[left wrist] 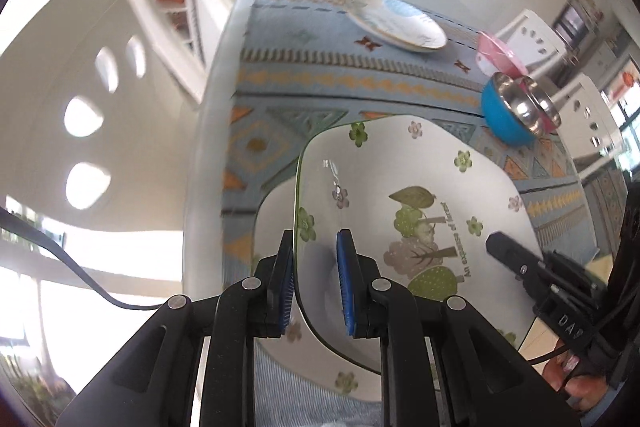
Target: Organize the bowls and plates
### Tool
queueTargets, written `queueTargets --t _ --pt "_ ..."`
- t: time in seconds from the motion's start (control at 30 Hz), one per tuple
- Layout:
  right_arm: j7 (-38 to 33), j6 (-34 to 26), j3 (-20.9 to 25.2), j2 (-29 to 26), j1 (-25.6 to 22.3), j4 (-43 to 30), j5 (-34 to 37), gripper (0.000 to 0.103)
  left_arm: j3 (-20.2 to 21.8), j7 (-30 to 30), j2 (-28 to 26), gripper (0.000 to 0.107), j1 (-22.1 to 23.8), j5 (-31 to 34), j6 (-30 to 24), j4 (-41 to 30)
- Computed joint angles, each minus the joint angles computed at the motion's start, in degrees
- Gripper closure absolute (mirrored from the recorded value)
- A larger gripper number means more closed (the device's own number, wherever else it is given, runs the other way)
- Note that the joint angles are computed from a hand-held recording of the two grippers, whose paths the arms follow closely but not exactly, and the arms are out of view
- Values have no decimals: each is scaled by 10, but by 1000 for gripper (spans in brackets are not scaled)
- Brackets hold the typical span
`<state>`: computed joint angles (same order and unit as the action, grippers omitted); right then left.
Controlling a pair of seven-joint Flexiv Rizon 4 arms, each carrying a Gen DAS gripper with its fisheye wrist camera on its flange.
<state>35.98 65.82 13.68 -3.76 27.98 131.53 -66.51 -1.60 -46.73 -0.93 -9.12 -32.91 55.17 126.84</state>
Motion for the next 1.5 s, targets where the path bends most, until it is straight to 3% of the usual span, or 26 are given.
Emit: queueTargets --t 1.0,1.17,1.23,1.5 --pt "-51 58 -13 -47 35 -16 48 82 18 -51 7 88 31 72 -52 1" --pt "-101 46 -7 -54 45 -26 92 80 15 -35 7 88 28 53 -33 4" --pt "-98 50 -12 -53 47 -24 88 80 13 -10 11 85 24 24 -47 6" --pt "-90 56 -16 -53 47 -22 83 80 6 2 11 85 9 43 -49 8"
